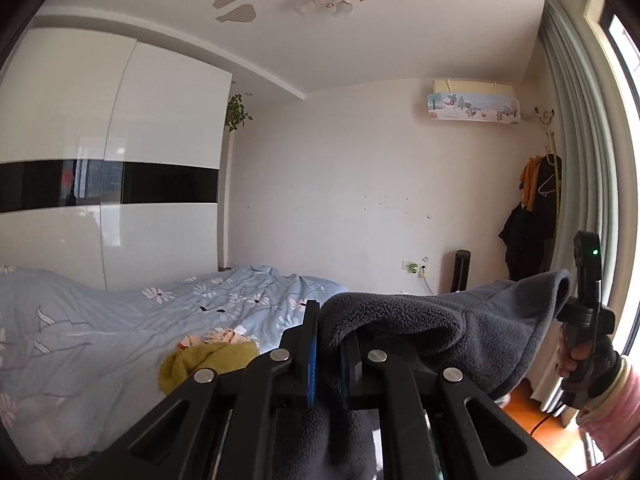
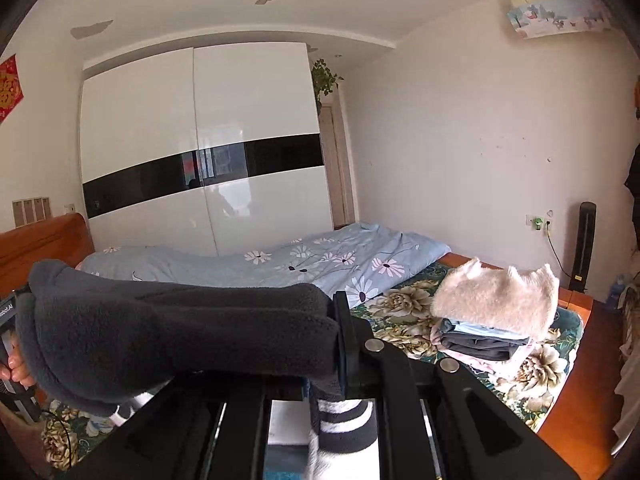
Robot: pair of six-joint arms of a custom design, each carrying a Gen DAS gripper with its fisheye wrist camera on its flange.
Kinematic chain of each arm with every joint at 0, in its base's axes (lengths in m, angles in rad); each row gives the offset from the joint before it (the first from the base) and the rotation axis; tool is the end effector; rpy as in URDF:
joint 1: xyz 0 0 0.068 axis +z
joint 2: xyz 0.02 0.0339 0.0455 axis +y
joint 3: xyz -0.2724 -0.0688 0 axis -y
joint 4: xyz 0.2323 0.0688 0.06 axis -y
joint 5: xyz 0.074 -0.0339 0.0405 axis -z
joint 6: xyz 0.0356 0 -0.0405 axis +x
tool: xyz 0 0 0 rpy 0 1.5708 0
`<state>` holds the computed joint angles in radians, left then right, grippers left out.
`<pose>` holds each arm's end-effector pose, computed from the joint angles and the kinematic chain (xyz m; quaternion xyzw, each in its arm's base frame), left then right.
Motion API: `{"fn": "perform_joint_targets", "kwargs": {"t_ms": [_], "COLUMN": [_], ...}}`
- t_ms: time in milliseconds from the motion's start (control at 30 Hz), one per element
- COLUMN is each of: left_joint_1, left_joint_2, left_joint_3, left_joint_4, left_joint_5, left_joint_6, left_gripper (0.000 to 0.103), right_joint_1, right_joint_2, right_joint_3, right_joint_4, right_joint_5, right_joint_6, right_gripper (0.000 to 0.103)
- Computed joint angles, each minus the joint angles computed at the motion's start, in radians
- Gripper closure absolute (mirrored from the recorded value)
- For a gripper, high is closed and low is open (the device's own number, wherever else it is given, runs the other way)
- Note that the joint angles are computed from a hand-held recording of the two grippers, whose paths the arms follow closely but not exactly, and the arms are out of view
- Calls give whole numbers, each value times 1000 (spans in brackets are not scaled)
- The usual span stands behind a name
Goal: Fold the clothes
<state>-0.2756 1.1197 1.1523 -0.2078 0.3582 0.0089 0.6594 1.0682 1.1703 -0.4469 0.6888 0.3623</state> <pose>0.2248 -0.0765 0.4075 0.2202 0.7302 -0.2194 0.6085 0.1793 0.1103 0.4013 0.0782 0.7902 0.0239 0.6074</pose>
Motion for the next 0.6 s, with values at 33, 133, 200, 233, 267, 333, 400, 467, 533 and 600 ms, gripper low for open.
{"fn": "perform_joint_targets", "kwargs": {"t_ms": [33,133,200,233,267,333,400,467,533,600], "left_joint_1": [-13,-37,-23,-17,-13,-8,-19,-33,-41,-41], "left_joint_2": [32,147,264,316,371,495,584,673,749,822], "left_joint_3": [11,41,44,28,11,-5,-25,-31,-15,43], "left_joint_4": [-7,-26,-19,1,25,66,82,91,103,93], "left_joint_5": [-31,-103,-99,-96,-96,-99,-112,-124,-119,-118], "left_joint_6": [4,0,-31,-56,-82,-123,-128,-132,-138,-144], "left_gripper": [93,93,92,92,92,92,92,92,92,92], "right_joint_1": [-10,-79,-149,-182,-216,-277,-320,-361,-401,-437], "right_joint_2": [7,60,107,136,180,254,343,440,532,615], "right_joint_3": [12,3,-36,-52,-72,-137,-187,-220,-249,-262], "right_joint_4": [-9,-31,-20,-11,4,65,125,177,222,265], "right_joint_5": [-15,-105,-210,-260,-298,-386,-450,-515,-583,-642], "right_joint_6": [0,23,51,61,75,105,130,151,174,195], "right_gripper": [93,93,93,93,93,93,93,93,93,93]}}
